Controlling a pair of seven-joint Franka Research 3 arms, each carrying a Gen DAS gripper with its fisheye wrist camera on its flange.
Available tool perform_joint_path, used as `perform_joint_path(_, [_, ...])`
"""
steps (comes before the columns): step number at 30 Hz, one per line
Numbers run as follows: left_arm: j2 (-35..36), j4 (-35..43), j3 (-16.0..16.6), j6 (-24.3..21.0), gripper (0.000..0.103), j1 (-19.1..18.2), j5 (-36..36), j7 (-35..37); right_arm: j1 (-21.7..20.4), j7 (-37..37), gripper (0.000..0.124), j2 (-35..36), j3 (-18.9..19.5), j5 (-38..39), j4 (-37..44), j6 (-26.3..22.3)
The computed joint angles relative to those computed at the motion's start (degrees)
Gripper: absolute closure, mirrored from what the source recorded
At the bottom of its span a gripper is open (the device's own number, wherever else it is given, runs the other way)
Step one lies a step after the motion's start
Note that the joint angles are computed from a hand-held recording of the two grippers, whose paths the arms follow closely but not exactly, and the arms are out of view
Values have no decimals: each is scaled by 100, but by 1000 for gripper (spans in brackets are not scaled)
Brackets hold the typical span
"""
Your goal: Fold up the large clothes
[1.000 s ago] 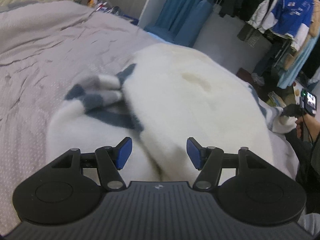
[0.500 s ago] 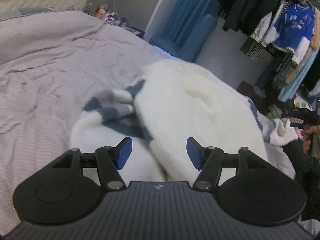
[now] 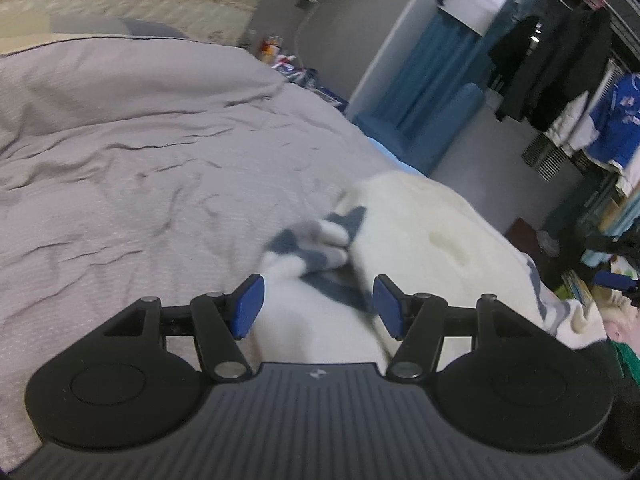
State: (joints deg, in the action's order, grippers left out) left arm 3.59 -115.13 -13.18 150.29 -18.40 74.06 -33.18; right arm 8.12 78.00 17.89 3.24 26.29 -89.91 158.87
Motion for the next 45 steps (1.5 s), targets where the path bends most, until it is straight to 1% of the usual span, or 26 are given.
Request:
perform_joint_path(6, [-41,-165,31,265,37,96,-340,-33,258,165,54,-191,190,200,-182,25])
perform_joint_path(9, [54,-179,67,550,37,148,-525,-9,191,-226,54,-294,395,690,-438,174])
perform_joint_path(12, [225,-163,154,1021,37,192,-580,-189,154,-733,54,-412,493,1156,-828,446])
perform_joint_path(14, [405,-157,314,1720,38,255,-336,-800,184,-944,54,-461,492,1309,-1089,633])
perform_joint_path(15, [485,-143,382,1928,39,264,-307,-1056,172,-1044,54,-466,489,1392,-1184,670])
perform_joint_path(16, [552,-127,445,2026,39,249,-268,-1256,171,-1098,54,-453,476,1452,-1259,698])
perform_joint_path(18, [661,-83,509,2066,40,227,-399,-1223,254,-978,54,-362,332,1193,-1280,631])
perform_joint_path(20, [765,-31,572,2151,52,208,-543,-1147,281,-948,54,-251,267,963,-1246,586])
perform_joint_path(21, [831,-2,615,2265,56,202,-607,-1144,234,-1041,54,-209,321,1018,-1226,569])
perform_joint_path(22, [890,26,652,2323,66,187,-706,-1087,149,-1168,54,-142,400,1163,-1150,505])
perform_joint_path(23, [923,32,657,2288,78,169,-881,-925,82,-1249,54,-74,465,1317,-1069,444])
perform_joint_path(24, [936,30,681,2204,81,128,-1002,-804,25,-1327,54,-34,531,1492,-1032,405])
perform_joint_path(25, [930,45,746,2114,88,43,-976,-858,-45,-1406,54,25,585,1675,-944,316])
perform_joint_path(26, [905,61,828,2036,91,-53,-822,-1039,-81,-1476,54,85,615,1810,-879,288])
perform_joint_path(27, [857,64,842,1893,92,-103,-764,-1112,-99,-1526,54,129,627,1910,-835,296])
perform_joint_path(28, [812,73,818,1751,93,-100,-789,-1061,-82,-1537,54,165,603,1924,-812,342])
perform_joint_path(29, [754,88,766,1507,93,-98,-870,-915,-63,-1567,54,184,586,1919,-841,422])
perform_joint_path(31, [604,198,627,667,93,-144,-972,-460,1,-1455,54,259,490,1763,-801,508])
perform_joint_path(33, [554,484,466,-370,94,-197,-1095,211,-42,-1431,54,309,512,1794,-773,585])
perform_joint_path(34, [549,604,427,-658,94,-189,-1108,400,-39,-1342,54,352,490,1770,-733,615])
perform_joint_path(37, [597,1086,378,-1402,94,-131,-1140,1110,-139,-1213,54,497,554,1842,-555,587])
perform_joint_path(39, [745,1604,383,-1954,94,-141,-1035,1770,-157,-1146,54,569,561,1836,-479,615])
perform_joint_path(42, [1028,2373,459,-2501,94,-240,-581,2605,-142,-1022,54,645,528,1701,-413,667])
perform_joint_path(45, [1356,2992,568,-2823,93,-457,3,3441,-167,-893,54,705,534,1625,-349,658])
